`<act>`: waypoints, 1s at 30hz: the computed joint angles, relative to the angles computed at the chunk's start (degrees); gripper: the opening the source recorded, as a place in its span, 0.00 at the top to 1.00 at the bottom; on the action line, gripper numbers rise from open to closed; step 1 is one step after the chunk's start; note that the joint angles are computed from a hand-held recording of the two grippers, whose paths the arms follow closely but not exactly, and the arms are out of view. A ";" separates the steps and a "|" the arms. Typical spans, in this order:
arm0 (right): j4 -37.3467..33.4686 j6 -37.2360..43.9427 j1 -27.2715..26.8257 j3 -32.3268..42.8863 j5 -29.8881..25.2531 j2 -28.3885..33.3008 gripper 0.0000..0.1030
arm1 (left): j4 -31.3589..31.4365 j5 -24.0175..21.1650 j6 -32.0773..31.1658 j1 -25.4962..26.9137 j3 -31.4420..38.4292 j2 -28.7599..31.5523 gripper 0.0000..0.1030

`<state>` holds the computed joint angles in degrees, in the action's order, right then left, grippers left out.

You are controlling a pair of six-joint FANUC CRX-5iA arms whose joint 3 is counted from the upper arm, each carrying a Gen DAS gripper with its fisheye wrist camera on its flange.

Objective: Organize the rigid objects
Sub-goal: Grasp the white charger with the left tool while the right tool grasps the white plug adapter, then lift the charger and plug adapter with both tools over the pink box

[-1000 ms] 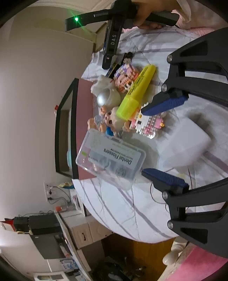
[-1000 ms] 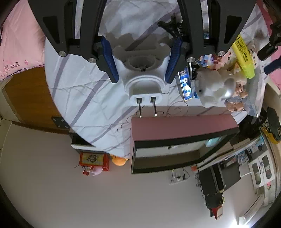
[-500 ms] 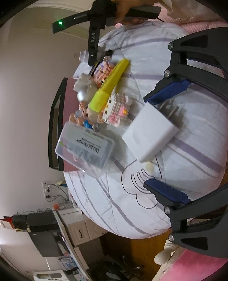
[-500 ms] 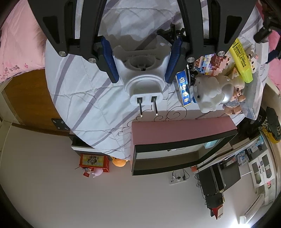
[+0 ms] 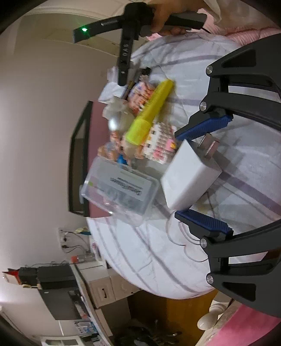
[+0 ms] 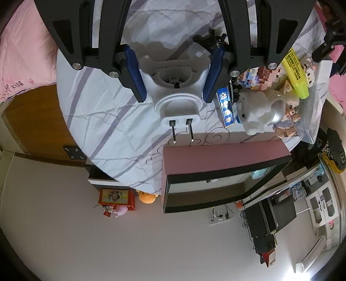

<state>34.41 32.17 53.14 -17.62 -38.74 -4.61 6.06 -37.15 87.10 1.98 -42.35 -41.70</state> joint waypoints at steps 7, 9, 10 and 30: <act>2.07 -1.32 0.13 -0.83 0.70 -1.25 0.46 | 1.01 0.73 -1.24 -0.88 1.82 1.11 0.37; 1.13 -0.25 0.28 -0.29 0.07 -1.16 0.46 | 1.29 1.60 -1.29 -1.14 1.91 1.37 0.37; 1.54 -0.53 0.30 -0.53 0.18 -1.28 0.46 | 1.78 1.63 -1.78 -1.23 2.14 1.84 0.37; 5.90 -5.09 0.42 -4.80 0.32 -2.80 0.46 | -0.48 2.93 0.77 -4.26 6.04 6.01 0.37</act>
<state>40.31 27.09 53.56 -22.42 -38.42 -7.41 5.58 -34.22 87.87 -2.28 -36.31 -35.68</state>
